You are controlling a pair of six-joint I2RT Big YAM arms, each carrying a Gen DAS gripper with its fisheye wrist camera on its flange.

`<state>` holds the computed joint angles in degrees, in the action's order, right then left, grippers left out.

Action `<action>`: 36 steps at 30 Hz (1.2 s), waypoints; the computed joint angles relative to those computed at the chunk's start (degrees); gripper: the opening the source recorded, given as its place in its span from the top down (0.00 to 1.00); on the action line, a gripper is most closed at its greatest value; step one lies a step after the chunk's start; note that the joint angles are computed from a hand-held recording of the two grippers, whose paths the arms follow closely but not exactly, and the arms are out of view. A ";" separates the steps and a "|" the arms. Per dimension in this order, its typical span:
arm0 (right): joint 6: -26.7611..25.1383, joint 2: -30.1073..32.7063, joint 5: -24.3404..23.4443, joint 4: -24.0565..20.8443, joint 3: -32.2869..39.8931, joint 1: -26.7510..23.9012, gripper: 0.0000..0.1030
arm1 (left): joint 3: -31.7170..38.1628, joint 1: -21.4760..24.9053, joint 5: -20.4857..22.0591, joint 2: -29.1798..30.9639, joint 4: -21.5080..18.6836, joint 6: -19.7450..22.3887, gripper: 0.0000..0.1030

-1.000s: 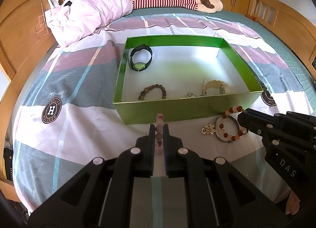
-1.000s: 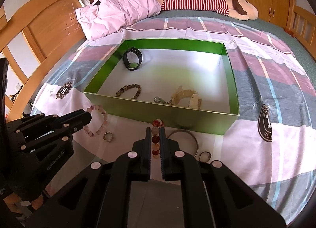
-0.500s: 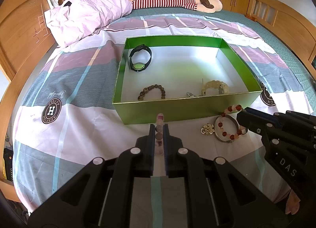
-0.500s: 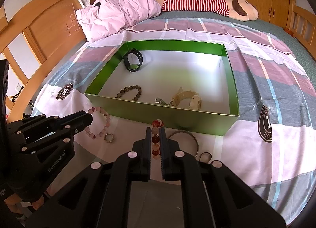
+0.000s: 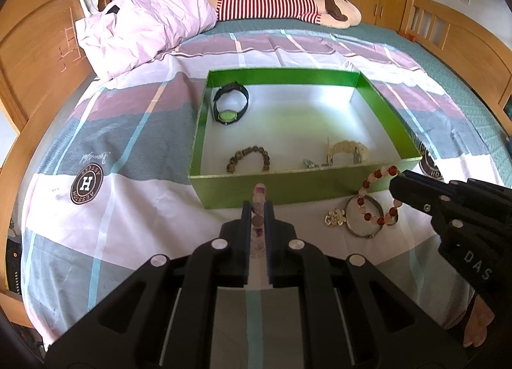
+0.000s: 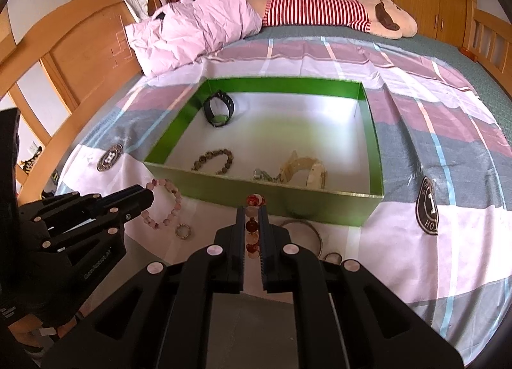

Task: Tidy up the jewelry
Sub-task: 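Carry both bracelets over the green box and open both tools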

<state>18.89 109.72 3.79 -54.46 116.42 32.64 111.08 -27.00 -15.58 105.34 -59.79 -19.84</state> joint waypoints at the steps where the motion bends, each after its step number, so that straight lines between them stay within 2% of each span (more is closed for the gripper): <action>1: 0.04 -0.16 0.12 0.34 0.01 0.03 0.93 | 0.27 0.08 -0.04 -0.04 0.10 0.18 0.93; 6: 0.04 -0.60 0.79 2.39 0.77 -0.12 0.93 | 2.78 0.72 0.98 0.50 0.32 0.67 0.93; 9: 0.44 -1.02 1.55 4.65 1.16 -0.48 0.93 | 6.44 1.75 3.53 2.18 -0.15 0.99 0.93; 12: 0.65 -1.44 0.73 8.18 0.93 -1.30 0.93 | 10.56 3.48 7.68 4.27 -0.44 -0.48 0.93; 14: 0.50 -0.52 0.29 8.82 2.20 -1.85 0.93 | 14.32 4.39 8.92 6.54 -1.08 -0.12 0.93; 19: 2.59 5.48 -1.86 5.50 9.24 -3.82 0.93 | 22.45 5.77 13.26 12.87 -3.48 -1.11 0.93; 24: 4.78 12.89 -3.19 -1.65 18.05 -4.64 0.93 | 26.99 5.29 11.82 17.56 -7.21 -0.31 0.93; 26: 4.71 14.81 -3.33 -4.31 20.52 -4.62 0.92 | 27.29 5.12 10.65 18.28 -7.72 0.07 0.87; 27: 5.20 15.49 -3.18 -5.87 21.53 -4.59 0.86 | 27.27 5.14 10.60 18.36 -7.97 -0.09 0.85; 30: 7.51 13.34 -5.42 -4.15 18.28 -4.89 0.72 | 25.85 5.02 10.10 17.01 -7.44 -0.46 0.84; 32: 7.32 10.53 -6.56 -3.12 15.29 -4.96 0.72 | 22.37 4.30 9.28 14.25 -5.15 0.63 0.83; 34: 5.63 7.90 -6.18 -3.38 12.80 -4.86 0.72 | 18.49 3.13 9.07 11.29 -3.27 2.14 0.76; 36: 2.60 5.11 -4.55 -5.32 10.13 -4.56 0.72 | 13.78 1.29 9.04 8.10 -1.66 4.62 0.71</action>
<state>21.50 114.84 -0.75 -59.78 126.55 28.09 124.87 -25.71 -6.53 113.45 -61.45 -15.22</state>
